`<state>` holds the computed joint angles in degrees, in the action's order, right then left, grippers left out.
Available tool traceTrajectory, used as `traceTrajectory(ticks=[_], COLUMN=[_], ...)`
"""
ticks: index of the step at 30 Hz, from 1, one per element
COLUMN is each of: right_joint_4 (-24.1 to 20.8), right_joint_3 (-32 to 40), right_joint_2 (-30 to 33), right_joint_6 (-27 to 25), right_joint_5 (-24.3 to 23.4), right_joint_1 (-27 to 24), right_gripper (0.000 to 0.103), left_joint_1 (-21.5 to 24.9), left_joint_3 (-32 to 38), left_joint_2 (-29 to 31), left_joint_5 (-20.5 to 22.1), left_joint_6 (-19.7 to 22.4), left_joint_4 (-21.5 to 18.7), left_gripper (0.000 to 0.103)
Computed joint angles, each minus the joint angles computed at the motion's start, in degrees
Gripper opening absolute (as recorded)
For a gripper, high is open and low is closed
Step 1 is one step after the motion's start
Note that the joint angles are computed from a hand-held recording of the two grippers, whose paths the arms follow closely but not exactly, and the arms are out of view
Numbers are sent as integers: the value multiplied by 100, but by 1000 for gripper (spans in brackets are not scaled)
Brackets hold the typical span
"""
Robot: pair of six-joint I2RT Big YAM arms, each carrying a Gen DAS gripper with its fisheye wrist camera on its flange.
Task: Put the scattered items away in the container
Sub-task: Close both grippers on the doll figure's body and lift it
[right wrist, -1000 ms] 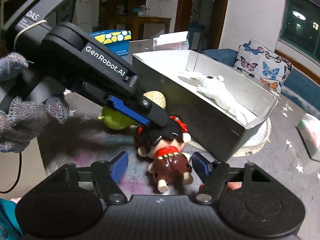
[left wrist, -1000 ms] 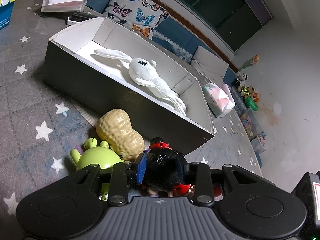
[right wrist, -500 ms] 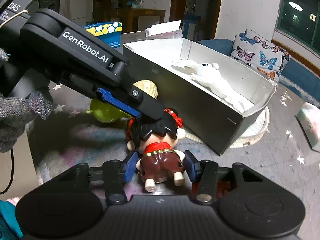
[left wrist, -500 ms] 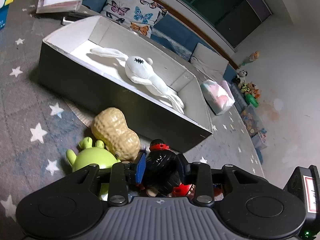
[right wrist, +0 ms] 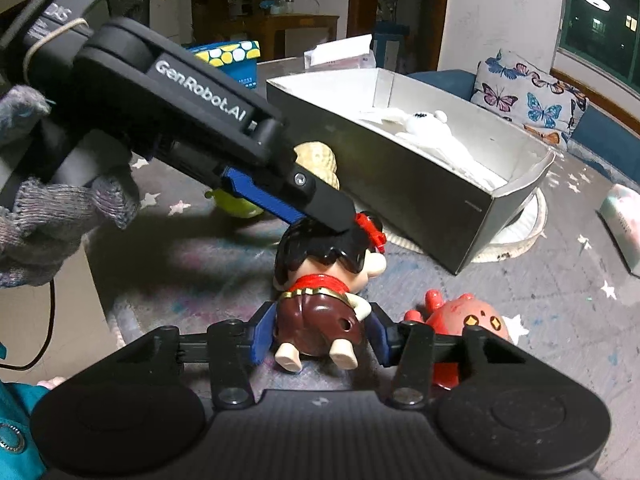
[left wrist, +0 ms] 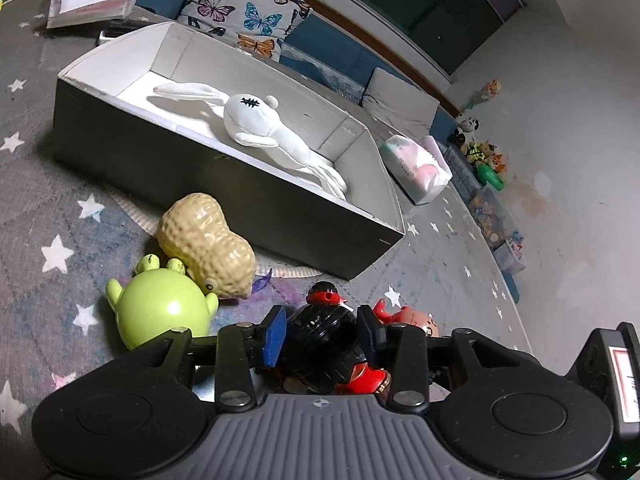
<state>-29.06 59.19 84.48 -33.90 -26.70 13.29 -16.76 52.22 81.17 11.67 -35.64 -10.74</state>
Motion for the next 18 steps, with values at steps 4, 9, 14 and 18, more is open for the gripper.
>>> traceTrajectory(ticks=[4, 9, 14, 18], right_joint_4=[-38, -248, -256, -258], right_joint_3=[100, 314, 335, 327], right_joint_2=[90, 199, 228, 216], right_joint_6=[161, 324, 337, 347], right_joint_5=[-103, -302, -259, -222], right_joint_1=[5, -16, 21, 35], right_gripper=[50, 51, 50, 50], left_joint_1=[-3, 77, 106, 108], left_joint_3=[-26, -91, -144, -195], left_joint_2=[-17, -69, -151, -201], left_joint_5=[-6, 150, 252, 352], left_joint_6=[72, -136, -367, -602], left_joint_4=[5, 4, -82, -139], left_gripper=[45, 45, 43, 42])
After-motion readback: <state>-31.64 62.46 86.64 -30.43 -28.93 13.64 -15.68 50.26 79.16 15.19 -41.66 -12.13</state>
